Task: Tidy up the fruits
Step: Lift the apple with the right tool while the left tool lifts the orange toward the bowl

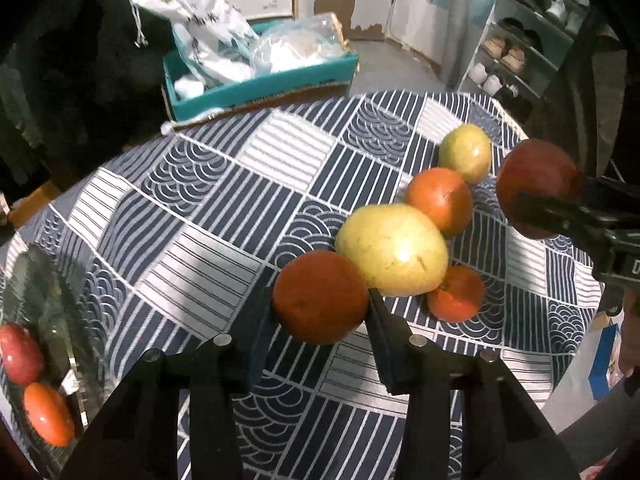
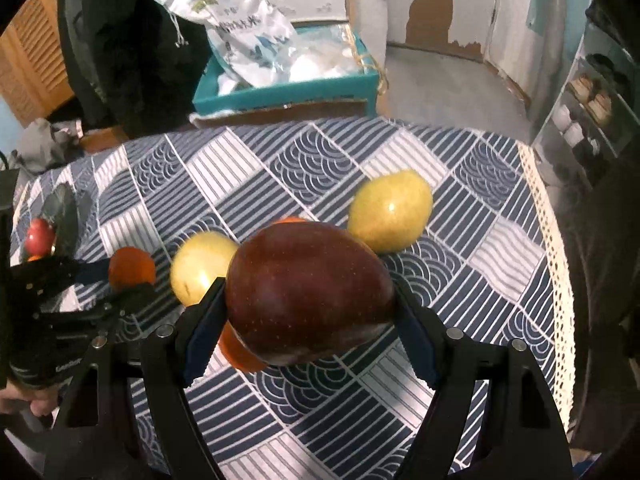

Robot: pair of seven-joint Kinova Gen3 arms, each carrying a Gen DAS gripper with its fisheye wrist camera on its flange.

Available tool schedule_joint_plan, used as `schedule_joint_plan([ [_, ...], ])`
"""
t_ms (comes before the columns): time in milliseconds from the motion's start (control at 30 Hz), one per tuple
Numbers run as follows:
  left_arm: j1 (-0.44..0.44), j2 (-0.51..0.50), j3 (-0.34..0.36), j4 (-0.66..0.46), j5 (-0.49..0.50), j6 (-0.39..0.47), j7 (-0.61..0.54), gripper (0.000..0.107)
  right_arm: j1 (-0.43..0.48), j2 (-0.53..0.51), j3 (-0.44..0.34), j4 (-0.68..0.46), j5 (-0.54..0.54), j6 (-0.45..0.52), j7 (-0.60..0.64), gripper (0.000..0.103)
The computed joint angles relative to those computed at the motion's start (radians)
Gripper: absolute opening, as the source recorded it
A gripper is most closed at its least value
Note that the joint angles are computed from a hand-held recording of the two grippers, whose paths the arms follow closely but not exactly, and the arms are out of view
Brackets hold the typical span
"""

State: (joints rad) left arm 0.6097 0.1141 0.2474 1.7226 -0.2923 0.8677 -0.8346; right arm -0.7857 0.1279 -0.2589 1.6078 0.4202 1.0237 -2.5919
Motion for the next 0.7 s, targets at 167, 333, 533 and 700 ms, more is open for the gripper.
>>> schedule_joint_plan([
  [167,0.009,-0.042,0.010,-0.010,-0.035,0.026,0.034,0.045,-0.023,-0.011,-0.008,-0.027,0.045,0.022,-0.024,0.079],
  [333,-0.002,-0.090,0.030,-0.021,-0.055,0.047,0.063,0.045,-0.039,-0.018,-0.018,-0.053,0.079,0.038,-0.040,0.079],
  [533,-0.035,-0.150,0.059,-0.028,-0.054,0.073,0.084,0.045,-0.058,-0.025,-0.031,-0.084,0.112,0.049,-0.047,0.079],
  [700,-0.068,-0.192,0.078,-0.030,-0.032,0.084,0.073,0.045,-0.074,-0.025,-0.038,-0.112,0.134,0.056,-0.049,0.079],
])
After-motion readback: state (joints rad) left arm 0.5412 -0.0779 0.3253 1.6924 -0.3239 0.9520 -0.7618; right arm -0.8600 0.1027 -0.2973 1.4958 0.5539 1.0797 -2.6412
